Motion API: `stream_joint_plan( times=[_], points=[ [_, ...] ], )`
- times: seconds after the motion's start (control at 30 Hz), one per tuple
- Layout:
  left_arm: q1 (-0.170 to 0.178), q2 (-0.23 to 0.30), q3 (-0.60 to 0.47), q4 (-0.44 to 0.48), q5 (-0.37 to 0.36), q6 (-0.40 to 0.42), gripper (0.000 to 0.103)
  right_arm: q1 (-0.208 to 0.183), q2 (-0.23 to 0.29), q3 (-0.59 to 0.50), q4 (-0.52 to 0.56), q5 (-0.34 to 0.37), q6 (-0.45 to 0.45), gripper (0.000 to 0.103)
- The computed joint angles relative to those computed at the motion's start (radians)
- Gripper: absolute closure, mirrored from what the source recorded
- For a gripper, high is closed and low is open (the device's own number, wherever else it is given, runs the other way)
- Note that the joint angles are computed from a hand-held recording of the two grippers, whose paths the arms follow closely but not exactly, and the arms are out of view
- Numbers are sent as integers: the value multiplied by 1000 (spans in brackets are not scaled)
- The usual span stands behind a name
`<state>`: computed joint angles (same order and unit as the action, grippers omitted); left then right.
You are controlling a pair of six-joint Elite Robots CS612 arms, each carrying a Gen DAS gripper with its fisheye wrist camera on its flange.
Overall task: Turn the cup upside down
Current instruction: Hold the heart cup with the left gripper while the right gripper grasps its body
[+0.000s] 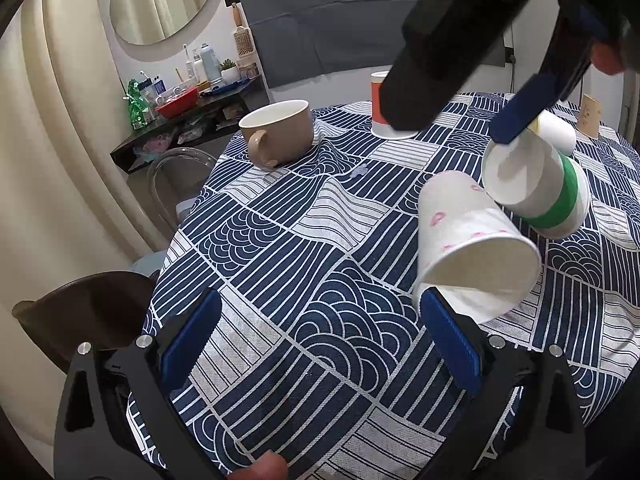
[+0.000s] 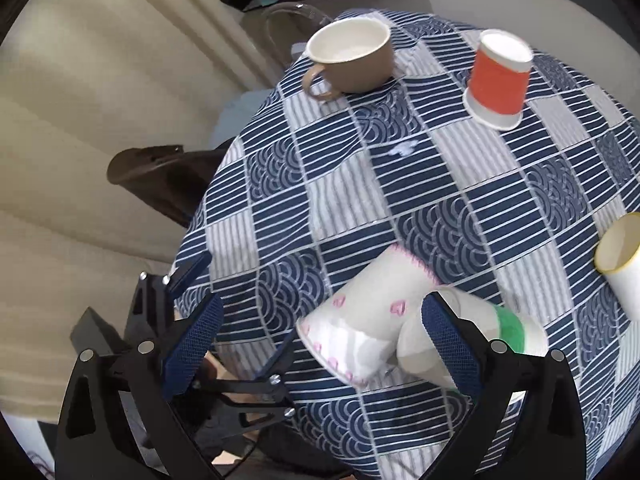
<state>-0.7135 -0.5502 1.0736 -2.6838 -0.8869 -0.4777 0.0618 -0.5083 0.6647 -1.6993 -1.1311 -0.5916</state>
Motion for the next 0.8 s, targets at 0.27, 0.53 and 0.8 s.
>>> stream_joint_plan(
  times=[0.27, 0.53, 0.8],
  points=[
    [2, -4, 13, -1, -1, -2, 6, 0, -13, 27, 45, 42, -35, 8],
    [9, -12, 24, 23, 2, -45, 6, 11, 120, -210, 171, 52, 100, 8],
    [11, -17, 32, 29, 2, -40, 6, 5, 250, -455, 352, 2, 183, 8]
  ],
)
